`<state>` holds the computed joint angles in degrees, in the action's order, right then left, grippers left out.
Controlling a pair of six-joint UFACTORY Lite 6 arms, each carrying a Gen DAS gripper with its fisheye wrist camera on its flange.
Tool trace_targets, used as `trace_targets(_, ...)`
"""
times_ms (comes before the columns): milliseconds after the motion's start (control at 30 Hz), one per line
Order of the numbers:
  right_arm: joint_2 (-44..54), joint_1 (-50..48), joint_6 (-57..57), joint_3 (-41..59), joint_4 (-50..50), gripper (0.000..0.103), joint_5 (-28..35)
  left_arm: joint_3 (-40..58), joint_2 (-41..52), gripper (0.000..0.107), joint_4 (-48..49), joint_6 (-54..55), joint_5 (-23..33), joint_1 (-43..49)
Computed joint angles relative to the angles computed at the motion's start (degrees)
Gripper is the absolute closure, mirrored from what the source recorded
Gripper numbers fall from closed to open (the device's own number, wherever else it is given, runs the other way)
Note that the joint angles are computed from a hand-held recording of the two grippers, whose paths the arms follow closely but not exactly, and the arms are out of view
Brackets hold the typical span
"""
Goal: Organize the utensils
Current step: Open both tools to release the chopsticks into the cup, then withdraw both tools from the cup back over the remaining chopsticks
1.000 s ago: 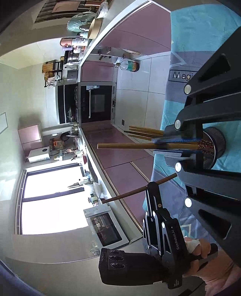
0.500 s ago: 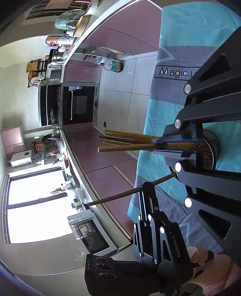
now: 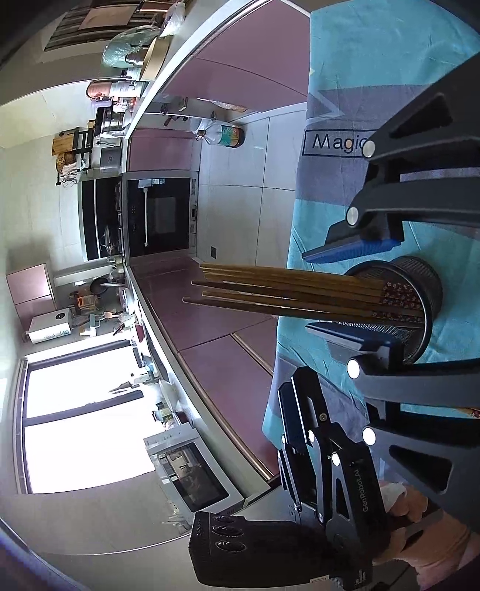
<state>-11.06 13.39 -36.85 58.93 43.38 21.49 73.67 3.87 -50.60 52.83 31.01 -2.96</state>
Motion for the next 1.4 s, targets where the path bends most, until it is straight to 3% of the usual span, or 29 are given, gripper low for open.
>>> trace_targets(200,-4.1,0.3,-4.1,-3.6,4.6,0.058,0.1,-7.9,-7.6,0.069,-4.3,5.2,-1.7,2.0)
trace_targets(333,-8.9,2.1,-4.5,-7.2,5.1,0.054,-0.4,-15.6,-15.5,0.057,-8.1,10.8,-2.2,5.3)
trace_targets(567,-16.6,10.0,0.1,-15.2,0.9,0.049,-2.7,-27.5,-24.5,0.054,-11.4,19.1,1.4,13.9)
trace_targets(667,-16.0,14.6,6.7,-17.9,-5.0,0.049,-5.2,-32.9,-26.6,0.053,-12.7,23.2,4.0,19.1)
trace_targets(867,-9.8,18.7,3.1,-22.4,1.6,0.049,-8.4,-43.0,-28.4,0.052,-13.3,28.8,5.2,24.6)
trace_targets(1033,-7.5,20.9,5.6,-24.3,1.3,0.049,-10.7,-47.9,-28.8,0.052,-13.1,30.7,2.8,23.4)
trace_targets(1400,-8.6,19.9,-5.7,-28.5,14.4,0.049,-10.8,-50.6,-27.9,0.052,-11.8,25.9,-3.7,14.6)
